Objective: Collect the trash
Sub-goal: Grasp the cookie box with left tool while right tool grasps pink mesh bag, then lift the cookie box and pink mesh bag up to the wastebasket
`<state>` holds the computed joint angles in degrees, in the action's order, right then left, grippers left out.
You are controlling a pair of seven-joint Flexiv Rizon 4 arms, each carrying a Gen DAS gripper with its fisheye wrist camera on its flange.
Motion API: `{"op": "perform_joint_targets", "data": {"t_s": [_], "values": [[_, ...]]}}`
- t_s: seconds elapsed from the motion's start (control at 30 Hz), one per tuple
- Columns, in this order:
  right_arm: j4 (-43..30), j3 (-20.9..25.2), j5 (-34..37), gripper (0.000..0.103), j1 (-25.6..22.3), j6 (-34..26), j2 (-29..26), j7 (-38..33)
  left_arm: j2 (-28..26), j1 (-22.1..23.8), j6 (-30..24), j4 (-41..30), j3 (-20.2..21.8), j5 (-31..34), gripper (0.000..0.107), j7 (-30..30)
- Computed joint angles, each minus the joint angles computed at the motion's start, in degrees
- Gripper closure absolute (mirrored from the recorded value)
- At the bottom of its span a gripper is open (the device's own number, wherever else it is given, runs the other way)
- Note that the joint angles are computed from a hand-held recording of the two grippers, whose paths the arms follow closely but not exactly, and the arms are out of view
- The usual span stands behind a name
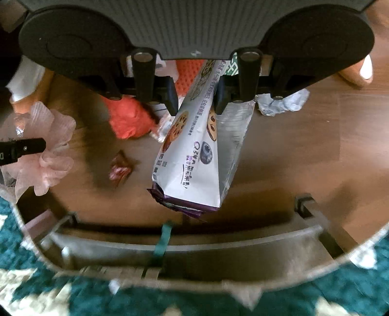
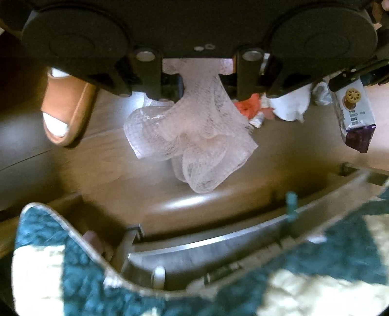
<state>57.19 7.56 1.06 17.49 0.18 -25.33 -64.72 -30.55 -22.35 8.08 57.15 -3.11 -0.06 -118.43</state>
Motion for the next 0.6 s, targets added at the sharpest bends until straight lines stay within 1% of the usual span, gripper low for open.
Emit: {"op": "perform_joint_targets", "data": {"t_s": [0.1, 0.23, 0.37, 0.43, 0.6], "values": [[-0.31, 0.60, 0.38, 0.082, 0.01, 1.01, 2.64, -1.41, 1.46, -0.60, -2.02, -2.66, 0.32, 0.99, 0.076, -0.91], [-1.08, 1.29, 1.49, 0.082, 0.07, 3.17, 6.39, -3.90, 4.15, -1.67, -3.11, -5.05, 0.45, 2.65, 0.076, -2.51], [-2.56, 1.39, 2.60, 0.082, 0.08, 4.51, 9.26, -5.38, 6.44, -2.57, -3.55, -7.64, 0.38, 4.24, 0.076, -4.77], [-3.44, 1.35, 3.22, 0.082, 0.01, 4.80, 10.55, -5.51, 7.44, -3.31, -2.88, -8.60, 0.49, 5.75, 0.076, -6.03], [-5.76, 1.43, 4.55, 0.082, 0.07, 5.63, 12.92, -6.57, 7.73, -4.91, -4.59, -15.50, 0.51, 9.27, 0.076, -6.99]]}}
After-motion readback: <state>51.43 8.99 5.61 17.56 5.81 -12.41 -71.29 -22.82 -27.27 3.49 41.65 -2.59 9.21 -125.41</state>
